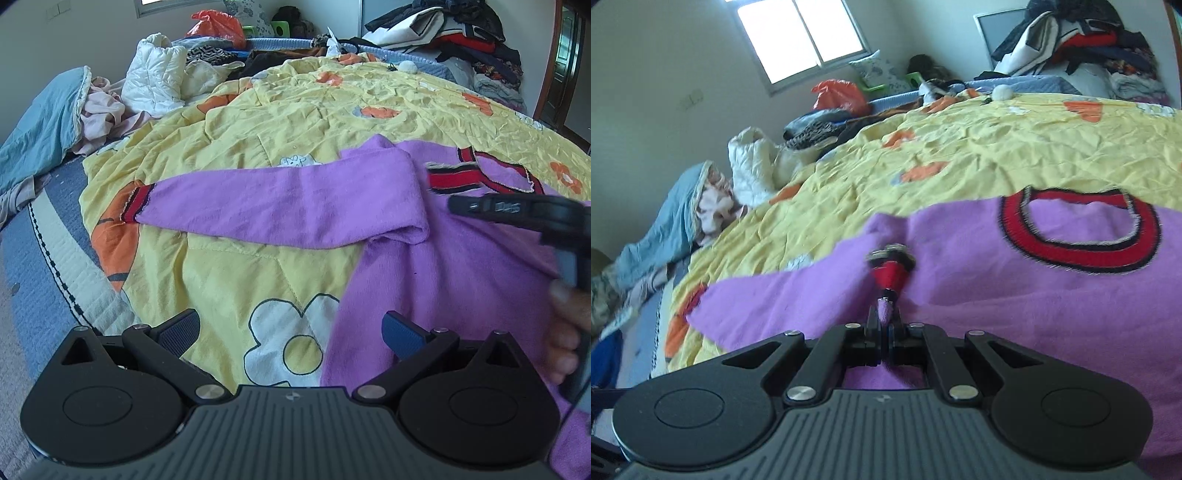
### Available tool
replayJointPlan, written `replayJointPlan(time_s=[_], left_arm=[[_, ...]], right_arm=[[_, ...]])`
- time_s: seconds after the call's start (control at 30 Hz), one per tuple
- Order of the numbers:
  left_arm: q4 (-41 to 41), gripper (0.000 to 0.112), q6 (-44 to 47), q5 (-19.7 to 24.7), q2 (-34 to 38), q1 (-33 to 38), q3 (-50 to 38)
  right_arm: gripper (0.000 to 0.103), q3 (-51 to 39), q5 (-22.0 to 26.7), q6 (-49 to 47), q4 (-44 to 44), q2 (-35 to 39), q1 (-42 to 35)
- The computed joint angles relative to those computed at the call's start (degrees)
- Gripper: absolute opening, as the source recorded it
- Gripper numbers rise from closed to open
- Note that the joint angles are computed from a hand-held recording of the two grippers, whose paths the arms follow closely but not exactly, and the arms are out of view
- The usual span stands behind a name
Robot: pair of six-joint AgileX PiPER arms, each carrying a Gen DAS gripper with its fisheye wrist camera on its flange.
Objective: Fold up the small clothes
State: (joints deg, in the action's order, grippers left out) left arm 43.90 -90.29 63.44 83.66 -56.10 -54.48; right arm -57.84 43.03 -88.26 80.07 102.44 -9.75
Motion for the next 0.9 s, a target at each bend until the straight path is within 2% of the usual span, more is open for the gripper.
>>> replayJointPlan(time_s=[0.07,0.13,0.2,0.23,0.27,0.3,0.33,0.37,0.4,0.47,0.57,0.63,0.67,0.73,0.77,0.8,0.83,0.9], left_arm=[[-0.12,0.103,0.17,-0.09,0.15,-0.05,-0.18],[-0.12,0.103,0.28,0.36,0.43,-0.22,-0.57],[-0.09,0.103,0.44,0.29,0.55,-0.17,-0.74],[-0.15,0.103,0.40,0.28,0.63,-0.06,-0.77],[-0.43,0.103,0.61,0.22,0.76,0.17,-0.88],[-0.69,0.103,0.90,0.10,0.77,0.41,-0.91],[-0.61,0.103,0.83,0.06,0.68,0.47,-0.80],[-0.41,0.103,0.58,0.12,0.57,0.47,-0.64],[-0.34,0.103,0.46,0.15,0.45,0.58,-0.45],[-0.45,0.103,0.49,-0.29,0.17,1.14,-0.11],[-0.44,0.103,0.35,-0.63,0.16,1.54,-0.17],[0.10,0.103,-0.19,-1.00,0.11,1.32,-0.28],[0.13,0.103,-0.25,-1.13,0.34,1.28,-0.59],[0.07,0.103,0.11,-1.79,1.06,1.40,-1.33],[0.15,0.103,0.26,-2.17,1.43,1.44,-1.68],[0.22,0.103,0.56,-2.34,1.83,1.52,-2.12],[0.42,0.103,0.76,-2.09,2.26,1.42,-2.69],[1.47,0.103,0.45,-1.95,2.69,1.25,-3.13]], right_arm=[[0.004,-0.41,-2.63,1.40,-2.03,0.60,2.55],[0.005,-1.85,-4.55,4.65,-8.01,2.29,5.38],[0.011,-0.27,-6.27,2.43,-8.46,0.56,6.33],[0.021,-0.26,-5.74,3.59,-10.03,-0.04,6.29],[0.043,-0.55,-4.32,5.90,-12.36,-0.83,5.66],[0.059,-0.29,-2.46,5.91,-12.68,-1.82,4.27],[0.084,0.58,0.75,3.62,-10.88,-3.07,1.44],[0.085,2.06,5.00,-0.95,-7.71,-4.44,-2.79],[0.085,2.63,6.95,-3.54,-6.55,-5.72,-6.07],[0.085,2.64,6.19,-6.70,-5.88,-6.87,-11.59],[0.084,-2.24,1.66,-7.29,-6.82,-3.50,-17.40],[0.084,-8.53,-1.59,-3.45,-10.63,1.15,-19.89],[0.084,-12.02,-1.71,-0.37,-13.72,3.70,-20.73],[0.083,-20.16,-1.90,9.31,-23.53,9.38,-20.62],[0.082,-22.28,-4.36,11.44,-26.06,11.53,-19.97],[0.082,-23.25,-8.25,11.97,-27.60,13.01,-19.24],[0.085,-24.05,-9.84,11.47,-27.28,14.14,-19.03],[0.086,-25.06,-9.58,13.78,-27.26,14.63,-19.73]])
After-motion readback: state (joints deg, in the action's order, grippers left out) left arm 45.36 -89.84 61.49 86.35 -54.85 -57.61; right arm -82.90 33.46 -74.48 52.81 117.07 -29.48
